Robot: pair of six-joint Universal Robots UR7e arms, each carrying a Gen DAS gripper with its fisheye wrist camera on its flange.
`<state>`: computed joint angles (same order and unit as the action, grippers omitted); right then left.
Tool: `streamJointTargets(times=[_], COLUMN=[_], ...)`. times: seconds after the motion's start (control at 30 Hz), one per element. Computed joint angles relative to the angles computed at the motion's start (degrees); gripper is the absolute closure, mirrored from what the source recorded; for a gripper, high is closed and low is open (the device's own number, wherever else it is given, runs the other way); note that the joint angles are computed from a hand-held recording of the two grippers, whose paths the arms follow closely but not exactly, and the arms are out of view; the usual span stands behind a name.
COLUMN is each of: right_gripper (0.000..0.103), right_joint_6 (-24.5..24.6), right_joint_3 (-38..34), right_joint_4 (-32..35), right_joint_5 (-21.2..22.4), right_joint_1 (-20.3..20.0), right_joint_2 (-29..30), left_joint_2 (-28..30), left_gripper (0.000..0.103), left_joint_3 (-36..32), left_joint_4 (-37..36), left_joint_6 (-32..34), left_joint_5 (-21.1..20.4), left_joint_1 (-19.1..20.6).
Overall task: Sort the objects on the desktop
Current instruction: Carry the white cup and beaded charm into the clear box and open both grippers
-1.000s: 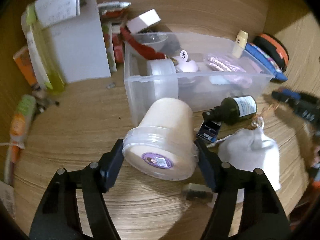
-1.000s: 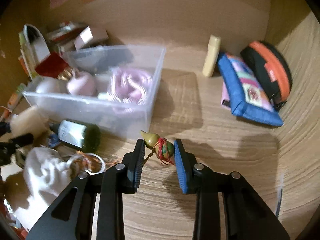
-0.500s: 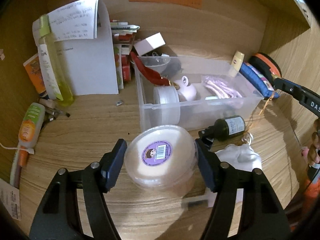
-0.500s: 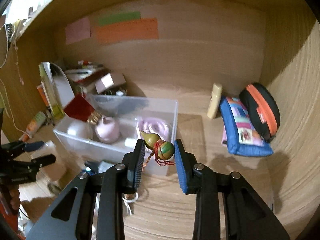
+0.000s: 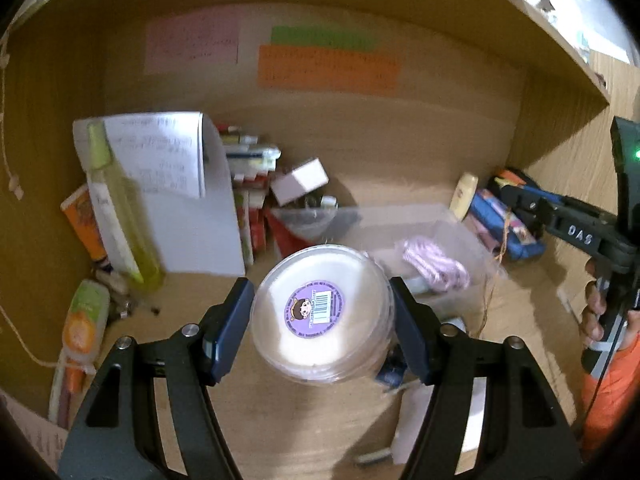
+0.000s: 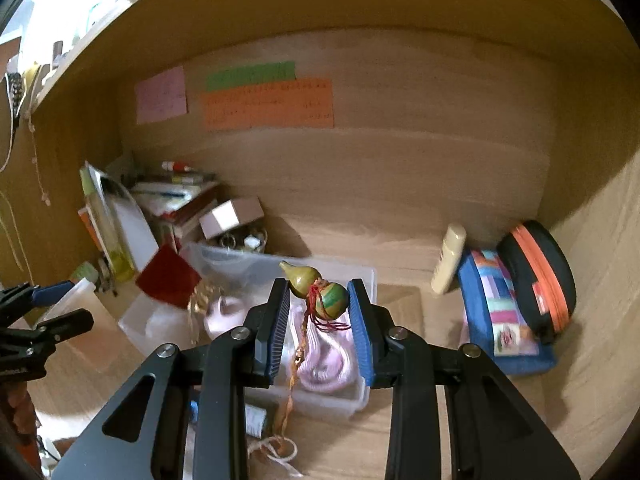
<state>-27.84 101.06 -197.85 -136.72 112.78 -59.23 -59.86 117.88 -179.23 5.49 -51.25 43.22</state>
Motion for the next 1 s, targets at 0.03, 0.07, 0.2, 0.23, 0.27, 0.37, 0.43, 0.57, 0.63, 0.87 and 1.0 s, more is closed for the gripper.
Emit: streamJointTargets(times=[0.03,0.07,0.2,0.23,0.27,0.37,0.43,0.57,0.63,0.87,1.0], right_gripper=[0.076,0.076,0.076,0.076,0.076,0.076,0.076,0.076,0.076,0.076,0.076], right_joint_6=[-0.45,-0.88,-3.98,-4.18,-4.0,-1.27,0.62,3.98,5.69,10.58,12.09], right_joint_3=[-0.71,-1.18,-3.8,-4.18,-4.5,-4.29,-3.83,-3.6,-3.2,-2.64,-2.46], right_joint_4=[0.01,-0.21,-2.12,-2.06,-1.53,1.58,3.7,8.35,9.78,17.58,21.0], right_joint_5=[0.17,0.27,0.4,0.7,0.91,1.61,2.03,2.45,3.25,5.89,8.11], right_joint_1=[0.07,0.13,0.48,0.39,0.17,-0.91,-1.95,-4.25,-5.13,-7.44,-7.99], right_joint_2=[0.31,0.56,2.31,2.58,2.87,2.93,2.99,3.0,2.59,1.28,0.89], left_joint_2=[0.05,0.25,2.36,2.91,3.37,5.13,6.31,8.74,9.74,12.08,12.58], left_gripper=[0.036,0.036,0.036,0.036,0.036,0.036,0.036,0.036,0.036,0.036,0.036], left_joint_3=[-0.61,-1.2,-3.97,-4.72,-5.37,-7.38,-8.66,-11.01,-11.64,-13.29,-13.32], left_joint_4=[0.51,0.9,1.4,1.86,2.45,3.99,5.11,6.84,6.66,9.09,9.89], left_joint_6=[-0.07,-0.1,0.66,0.62,0.66,0.25,0.22,0.51,0.79,1.26,1.53], left_joint_5=[-0.63,-1.04,-1.64,-2.16,-2.68,-3.85,-4.47,-4.61,-4.53,-6.18,-6.26], left_joint_1=[0.18,0.27,0.54,0.72,0.92,1.48,1.83,2.11,2.24,3.55,3.91])
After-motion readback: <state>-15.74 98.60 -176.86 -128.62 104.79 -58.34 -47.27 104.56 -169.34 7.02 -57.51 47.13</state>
